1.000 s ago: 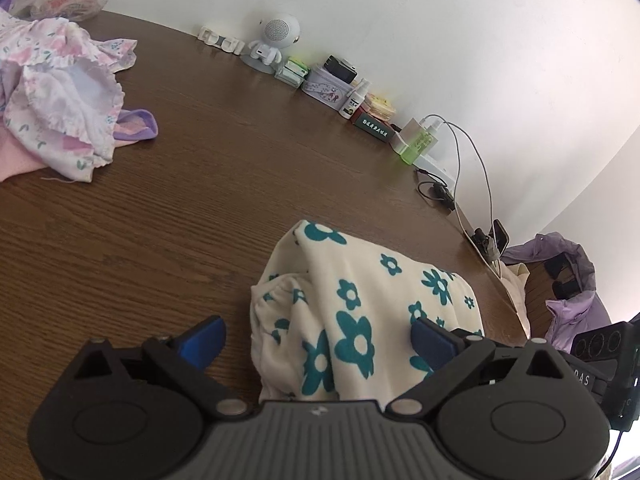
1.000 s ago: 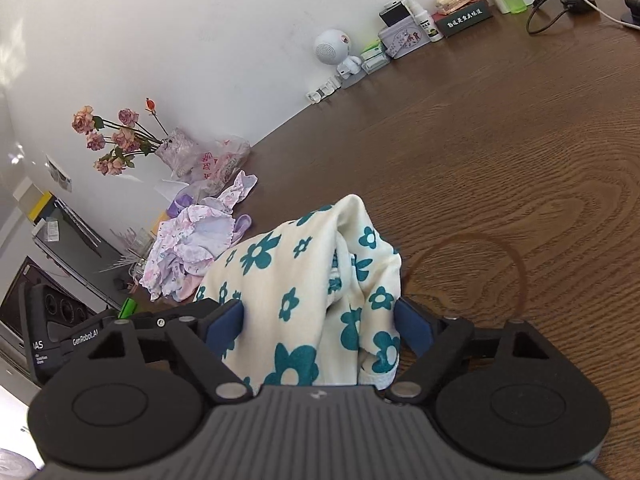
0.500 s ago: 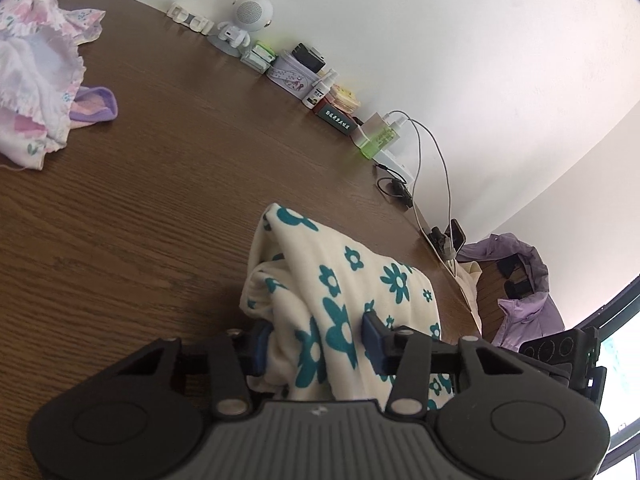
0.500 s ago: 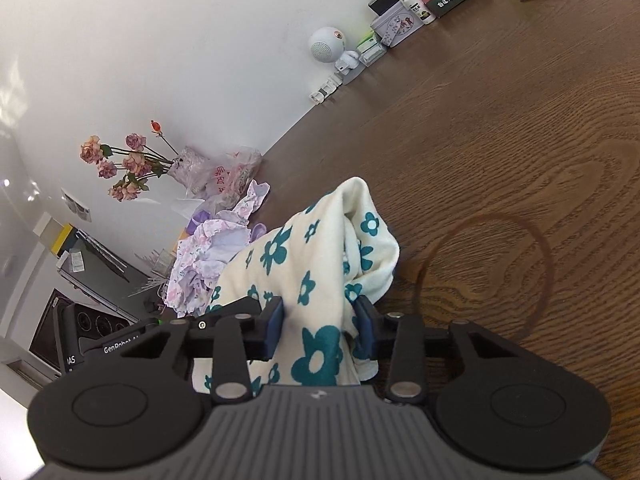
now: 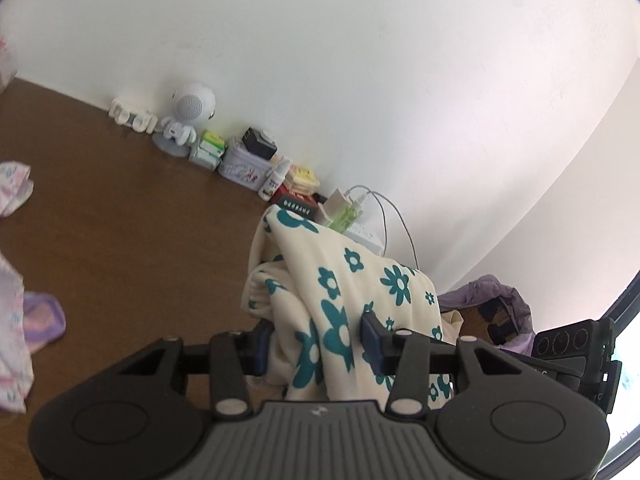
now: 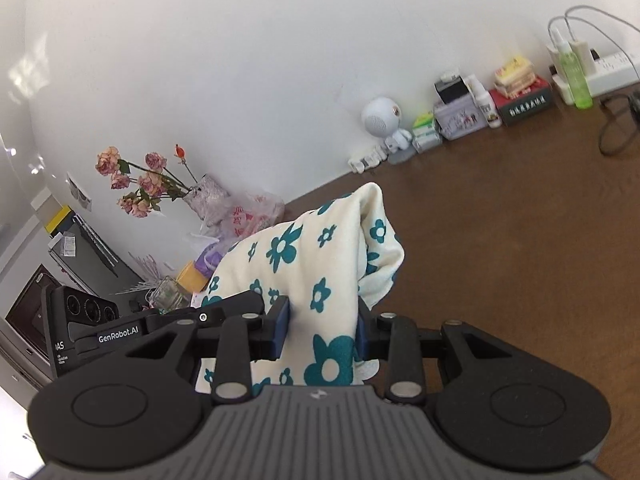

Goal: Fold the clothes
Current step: 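Carry the bundle with both grippers to the wall beside the white robot figurine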

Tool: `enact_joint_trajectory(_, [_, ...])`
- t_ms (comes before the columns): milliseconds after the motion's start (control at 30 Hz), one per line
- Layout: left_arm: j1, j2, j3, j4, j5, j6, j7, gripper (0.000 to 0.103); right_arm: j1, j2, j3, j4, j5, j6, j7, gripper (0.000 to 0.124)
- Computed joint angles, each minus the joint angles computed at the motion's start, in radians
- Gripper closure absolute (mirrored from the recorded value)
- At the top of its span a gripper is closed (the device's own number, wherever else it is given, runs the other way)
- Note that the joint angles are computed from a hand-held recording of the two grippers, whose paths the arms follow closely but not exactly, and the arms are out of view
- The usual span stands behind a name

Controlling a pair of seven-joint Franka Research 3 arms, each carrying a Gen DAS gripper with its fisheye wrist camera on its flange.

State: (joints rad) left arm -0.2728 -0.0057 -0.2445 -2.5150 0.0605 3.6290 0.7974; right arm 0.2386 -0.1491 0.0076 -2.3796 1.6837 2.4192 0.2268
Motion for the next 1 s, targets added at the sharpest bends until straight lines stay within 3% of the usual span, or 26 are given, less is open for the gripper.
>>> enact_joint_trajectory(100, [0.058,0.115,0.028,0.160,0.141,-0.054,-0.084,0.060,0.001,0.118,0.013,0.166,-0.051,0.054,0.065,0.093])
enact_joint_trajectory(167, [0.161,0.202,-0.010,0.303,0.324,-0.124,-0.230,0.059,-0.006,0.218,0.022,0.288,-0.100,0.079,0.129,0.093])
enact_joint_trajectory(233, [0.285,0.313,-0.100,0.453,0.463,-0.192,-0.323,0.059,-0.019,0.329,0.035,0.412,-0.150,0.097,0.202,0.092])
enact_joint_trajectory(300, [0.391,0.436,-0.208,0.597,0.528,-0.269,-0.325,0.059,-0.033,0.444,0.052,0.539,-0.203,0.127,0.259,0.092])
enact_joint_trajectory(400, [0.469,0.623,-0.320,0.791,0.514,-0.375,-0.241,0.059,-0.055,0.619,0.064,0.739,-0.304,0.130,0.379,0.092])
enact_joint_trajectory(633, [0.457,0.912,-0.388,1.112,0.422,-0.514,-0.063,0.059,-0.074,0.954,0.085,1.154,-0.500,0.120,0.609,0.093])
enact_joint_trajectory(767, [0.405,0.995,-0.368,1.254,0.364,-0.588,-0.003,0.059,-0.070,1.104,0.083,1.365,-0.617,0.103,0.753,0.093])
enact_joint_trajectory(1000, [0.340,1.082,-0.334,1.420,0.268,-0.649,0.073,0.059,-0.092,1.329,0.134,1.683,-0.748,0.058,0.934,0.093])
